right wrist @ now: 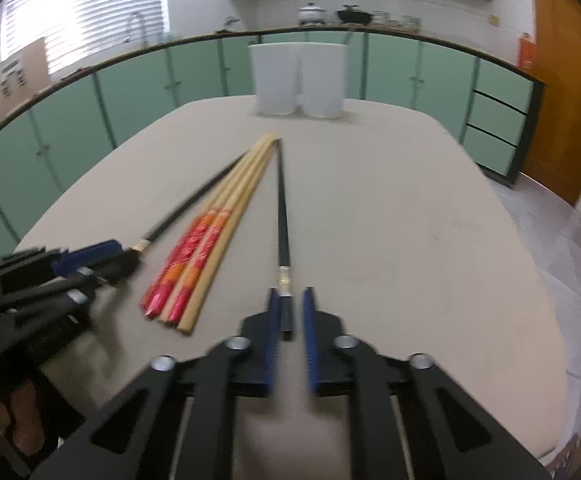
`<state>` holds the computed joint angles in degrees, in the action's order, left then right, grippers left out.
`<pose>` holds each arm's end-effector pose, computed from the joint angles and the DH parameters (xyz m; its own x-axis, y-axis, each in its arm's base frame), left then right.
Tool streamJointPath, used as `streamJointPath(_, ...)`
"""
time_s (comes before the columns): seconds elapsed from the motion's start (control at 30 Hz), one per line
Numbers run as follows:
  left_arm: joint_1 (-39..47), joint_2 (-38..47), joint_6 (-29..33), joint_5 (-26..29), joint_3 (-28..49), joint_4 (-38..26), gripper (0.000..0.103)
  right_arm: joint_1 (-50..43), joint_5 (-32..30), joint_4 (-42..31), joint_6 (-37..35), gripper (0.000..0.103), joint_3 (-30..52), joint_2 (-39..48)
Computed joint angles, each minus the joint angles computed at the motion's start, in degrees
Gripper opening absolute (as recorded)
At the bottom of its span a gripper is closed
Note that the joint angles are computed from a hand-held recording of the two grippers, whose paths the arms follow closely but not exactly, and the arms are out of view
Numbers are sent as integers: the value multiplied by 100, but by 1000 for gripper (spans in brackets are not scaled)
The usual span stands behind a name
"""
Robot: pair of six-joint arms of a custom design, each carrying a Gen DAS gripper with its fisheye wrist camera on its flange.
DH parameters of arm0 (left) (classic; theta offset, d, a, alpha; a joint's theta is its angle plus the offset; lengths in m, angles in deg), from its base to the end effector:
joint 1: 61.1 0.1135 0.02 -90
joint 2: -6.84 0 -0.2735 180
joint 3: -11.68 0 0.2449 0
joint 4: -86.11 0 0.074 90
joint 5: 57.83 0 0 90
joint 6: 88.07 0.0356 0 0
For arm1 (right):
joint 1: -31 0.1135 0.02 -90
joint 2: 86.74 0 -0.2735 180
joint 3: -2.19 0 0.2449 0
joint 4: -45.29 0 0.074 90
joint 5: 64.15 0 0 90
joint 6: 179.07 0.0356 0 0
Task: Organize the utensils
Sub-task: 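Pull a black chopstick from the bundle with the right tool while the left tool grasps another, then carry both black chopsticks to the white holder and lower them in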
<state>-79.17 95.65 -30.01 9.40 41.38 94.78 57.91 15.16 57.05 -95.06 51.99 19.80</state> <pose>0.2021 -0.0514 0.0944 -0.6493 -0.3013 -0.6983 -0.3439 0.9353 -0.0837 0.2728 0.1459 0.0939 -0.5683 -0.4034 -0.7172 -0.6244 0.7790 0.0566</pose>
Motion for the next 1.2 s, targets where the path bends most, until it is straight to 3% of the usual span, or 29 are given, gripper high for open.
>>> streamJointPath(0.1, 35, -65, -257, -228, -118, 49, 6, 40, 509, 299, 280, 8, -183, -37)
streamJointPath(0.23, -142, -314, -867, -794, -196, -516, 6, -6, 577, 312, 432, 10, -344, -173)
streamJointPath(0.43, -270, -397, -681, -840, -281, -573, 18, -38, 369, 327, 274, 16, -425, -220)
streamJointPath(0.53, -131, -396, -492, -709, -376, -313, 16, -10, 396, 354, 208, 15, -364, -153)
streamJointPath(0.57, -64, -408, -444, -650, -392, -273, 9, -9, 385, 313, 205, 14, -312, -135)
streamJointPath(0.63, 122, -518, -396, -422, -417, -277, 6, -23, 305, 137, 227, 7, -270, -199)
streamJointPath(0.73, 343, -1059, -387, -127, -287, -931, 6, -127, 82, -309, 248, 7, -256, -573)
streamJointPath(0.93, 301, -2862, -392, -34, 376, -3391, 6, -445, -394, -2118, 159, 7, 264, -1745)
streamJointPath(1.03, 322, -3418, -229, -56, 781, -4179, 6, -507, -471, -2846, 26, 7, 630, -2200)
streamJointPath(1.2, 575, -3977, 55, 212, 1296, -4974, 6, -498, -494, -3787, -166, 7, 1395, -2513)
